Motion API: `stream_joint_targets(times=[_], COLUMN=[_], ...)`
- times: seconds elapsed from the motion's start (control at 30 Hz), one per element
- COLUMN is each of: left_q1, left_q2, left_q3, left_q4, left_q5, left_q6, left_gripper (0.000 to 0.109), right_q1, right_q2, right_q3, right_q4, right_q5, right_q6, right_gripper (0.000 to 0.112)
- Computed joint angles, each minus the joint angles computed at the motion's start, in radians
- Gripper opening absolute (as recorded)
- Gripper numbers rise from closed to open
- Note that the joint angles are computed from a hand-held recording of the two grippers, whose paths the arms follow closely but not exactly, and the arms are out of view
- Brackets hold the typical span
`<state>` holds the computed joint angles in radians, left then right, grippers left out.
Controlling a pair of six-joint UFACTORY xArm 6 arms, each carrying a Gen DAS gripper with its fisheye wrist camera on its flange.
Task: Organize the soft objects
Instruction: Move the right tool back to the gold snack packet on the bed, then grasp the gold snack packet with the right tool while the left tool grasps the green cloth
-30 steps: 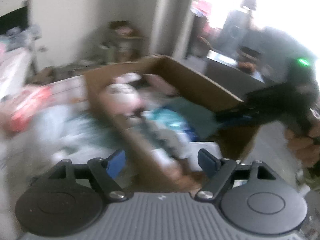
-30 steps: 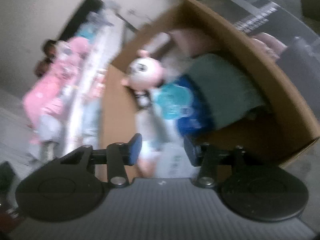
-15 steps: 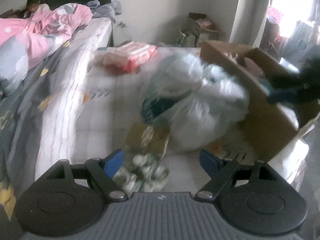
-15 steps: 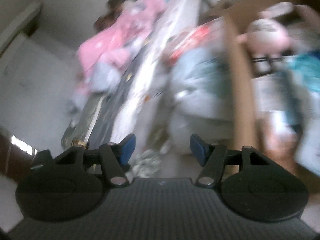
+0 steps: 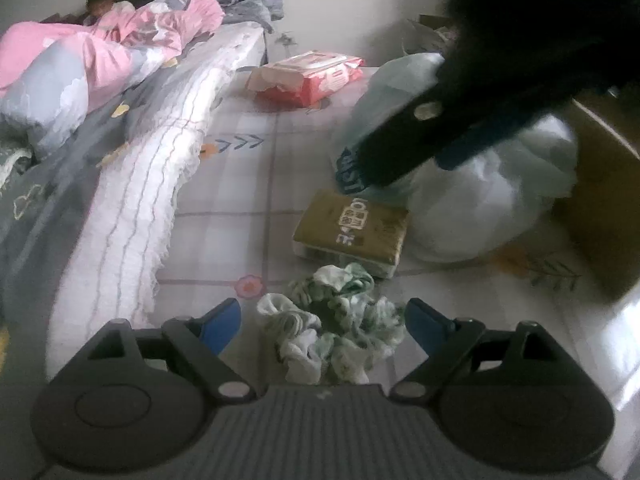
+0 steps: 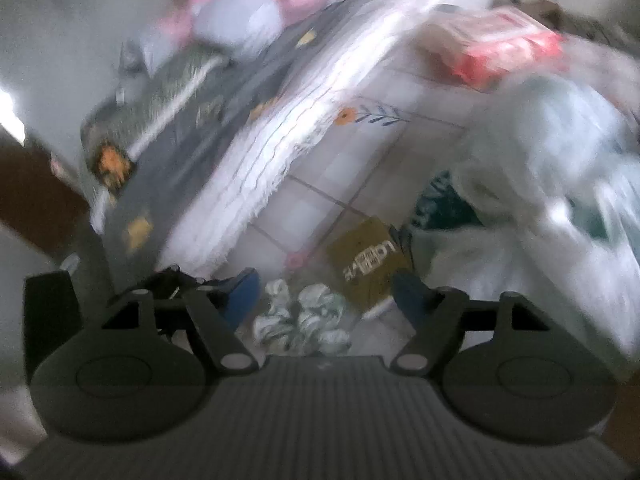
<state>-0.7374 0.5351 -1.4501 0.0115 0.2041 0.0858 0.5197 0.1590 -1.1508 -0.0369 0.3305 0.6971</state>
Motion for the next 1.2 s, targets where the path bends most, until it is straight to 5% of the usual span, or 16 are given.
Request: stream_joint_targets(times=[0.17, 0.47, 0.63, 0.77, 1.2], left_q1=[0.003, -0.006, -0.017, -0.021, 0.007], left_q2=[0.037, 0.033, 0.012, 0.004, -0.016], left_q3=[-0.022, 0.014, 0.046, 0.057, 0.076], left_q4=[0.058, -0.271, -0.414, -0.472, -0.343], left_q5=[-0.013, -0.05, -0.073, -0.082, -0.112], left_q6=[-0.033, 0.25, 0.386, 0.431, 0.268], left_gripper=[0.082, 0.067, 0.054, 0.04, 0.023], right_q1=[-0.003, -0.015, -0.025, -0.025, -0.014], right_q2=[0.165, 0.369, 0.39, 0.384, 0.322], right_q3=[-0.233, -0.464, -0.464, -0.456, -0.369], right_q4=[-0.049, -0.029, 0.007, -0.015, -0.086], right_q5=[0.203, 0.394, 0.382, 0.373, 0.262], right_q6=[-0.133, -0.268, -0.27, -0.239, -0.112], right_gripper=[0.078, 0.078, 0.073, 0.058, 0.056])
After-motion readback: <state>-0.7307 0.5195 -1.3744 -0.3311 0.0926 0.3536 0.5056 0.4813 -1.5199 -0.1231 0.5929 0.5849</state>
